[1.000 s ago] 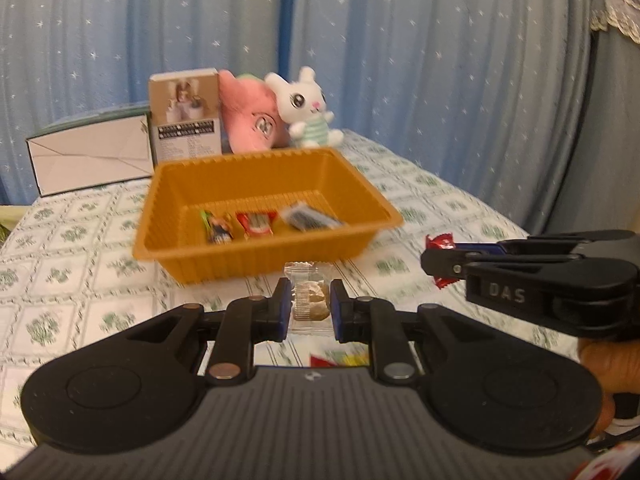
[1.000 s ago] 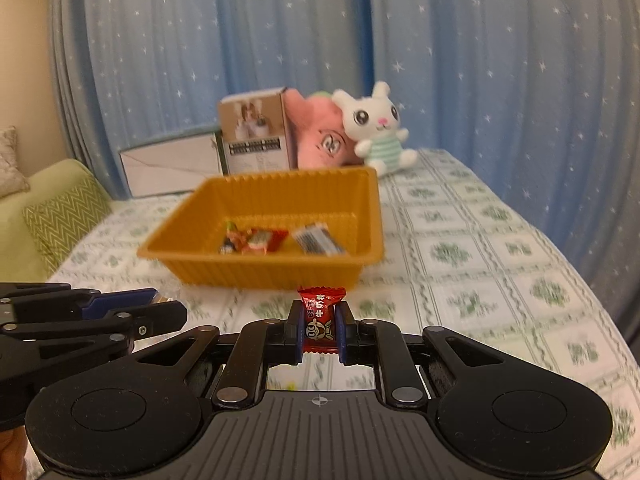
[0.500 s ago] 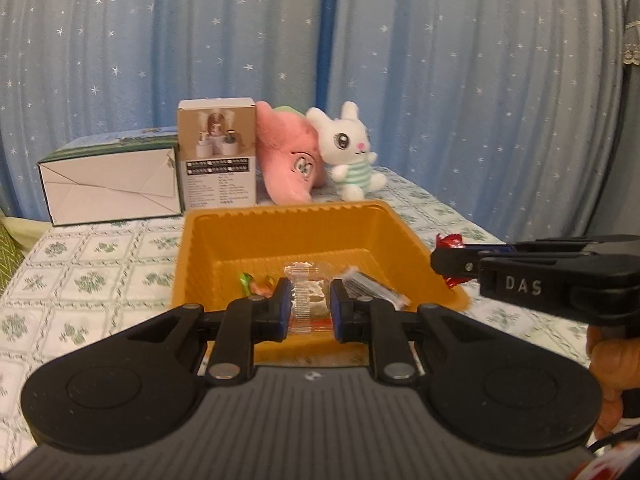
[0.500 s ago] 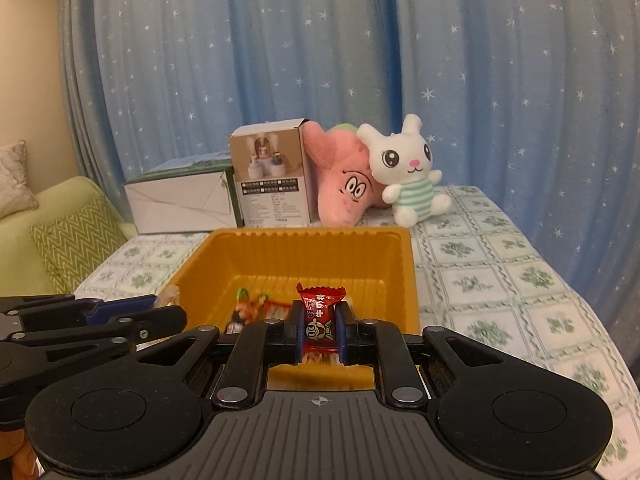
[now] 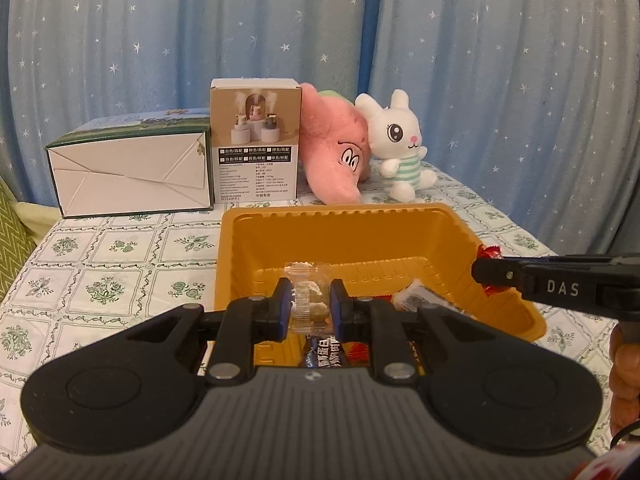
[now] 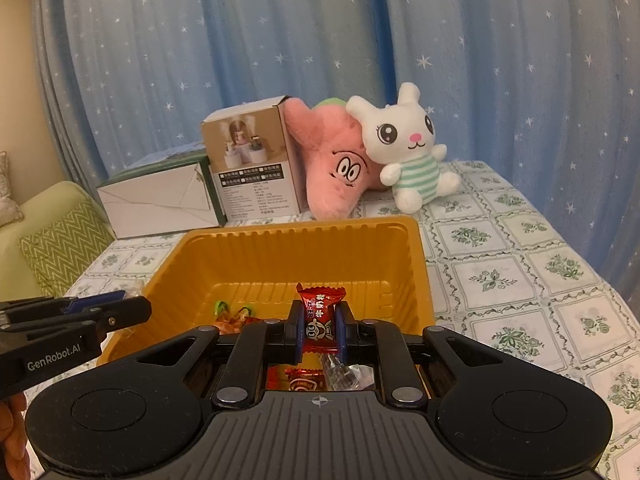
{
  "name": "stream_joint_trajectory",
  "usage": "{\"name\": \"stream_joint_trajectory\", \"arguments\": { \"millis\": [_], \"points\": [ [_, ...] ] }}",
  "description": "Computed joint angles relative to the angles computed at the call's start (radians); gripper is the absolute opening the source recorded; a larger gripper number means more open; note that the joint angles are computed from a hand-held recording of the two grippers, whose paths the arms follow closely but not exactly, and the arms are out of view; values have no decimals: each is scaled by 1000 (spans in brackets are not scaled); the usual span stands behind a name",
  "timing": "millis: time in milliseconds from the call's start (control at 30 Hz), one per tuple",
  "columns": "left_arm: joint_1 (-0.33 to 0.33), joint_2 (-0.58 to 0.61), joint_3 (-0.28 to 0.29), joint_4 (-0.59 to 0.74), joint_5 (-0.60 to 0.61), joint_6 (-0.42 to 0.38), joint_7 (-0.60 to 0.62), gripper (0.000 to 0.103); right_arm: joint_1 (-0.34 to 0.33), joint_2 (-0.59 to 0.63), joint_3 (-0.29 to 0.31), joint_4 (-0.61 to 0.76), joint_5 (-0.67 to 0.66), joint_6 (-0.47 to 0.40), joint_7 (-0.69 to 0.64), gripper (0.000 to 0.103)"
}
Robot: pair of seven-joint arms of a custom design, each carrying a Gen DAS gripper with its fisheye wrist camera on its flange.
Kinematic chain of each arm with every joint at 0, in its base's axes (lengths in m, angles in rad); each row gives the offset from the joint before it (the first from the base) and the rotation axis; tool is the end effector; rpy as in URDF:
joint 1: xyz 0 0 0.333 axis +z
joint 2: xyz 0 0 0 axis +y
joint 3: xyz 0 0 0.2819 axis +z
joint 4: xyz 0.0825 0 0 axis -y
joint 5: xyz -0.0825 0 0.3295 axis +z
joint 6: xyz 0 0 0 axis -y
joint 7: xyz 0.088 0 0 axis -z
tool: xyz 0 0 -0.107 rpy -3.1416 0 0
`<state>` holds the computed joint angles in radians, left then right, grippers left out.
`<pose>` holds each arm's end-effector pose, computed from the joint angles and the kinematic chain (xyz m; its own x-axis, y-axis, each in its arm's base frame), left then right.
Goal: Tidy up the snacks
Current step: 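Carry both candies over the orange tray with both grippers, then open both grippers to drop the candies into the tray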
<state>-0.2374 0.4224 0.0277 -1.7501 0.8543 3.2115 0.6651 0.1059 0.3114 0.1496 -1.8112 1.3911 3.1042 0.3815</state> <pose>0.5980 -0.2034 0.4317 -0.2267 -0.9720 0.0611 -0.5263 0.0695 -0.8475 0.5934 0.0608 0.4266 0.1657 -0.9581 -0.2337 -0.5651 0.1020 -0.8187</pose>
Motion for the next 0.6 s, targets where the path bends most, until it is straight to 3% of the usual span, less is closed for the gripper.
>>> {"name": "stream_joint_trajectory", "arguments": {
  "millis": [67,133,167,267,433,600],
  "points": [
    [33,12,-42,8,-19,-6,45,19,3,6,-5,3,-18,-5,21,16],
    [-10,15,8,16,0,-19,20,21,4,7,-8,-1,-41,-11,47,16],
    [-16,14,12,18,3,-37,15,28,3,7,-9,-3,-52,-16,60,16],
    [10,12,-18,10,-11,-49,24,29,-3,7,-3,-1,-54,-17,71,16],
    [-21,-4,29,-1,37,-32,-32,29,-7,6,2,0,-40,-17,63,16],
    [-3,-9,11,-4,47,-42,-39,31,-7,5,1,0,-37,-21,72,16]
  ]
}}
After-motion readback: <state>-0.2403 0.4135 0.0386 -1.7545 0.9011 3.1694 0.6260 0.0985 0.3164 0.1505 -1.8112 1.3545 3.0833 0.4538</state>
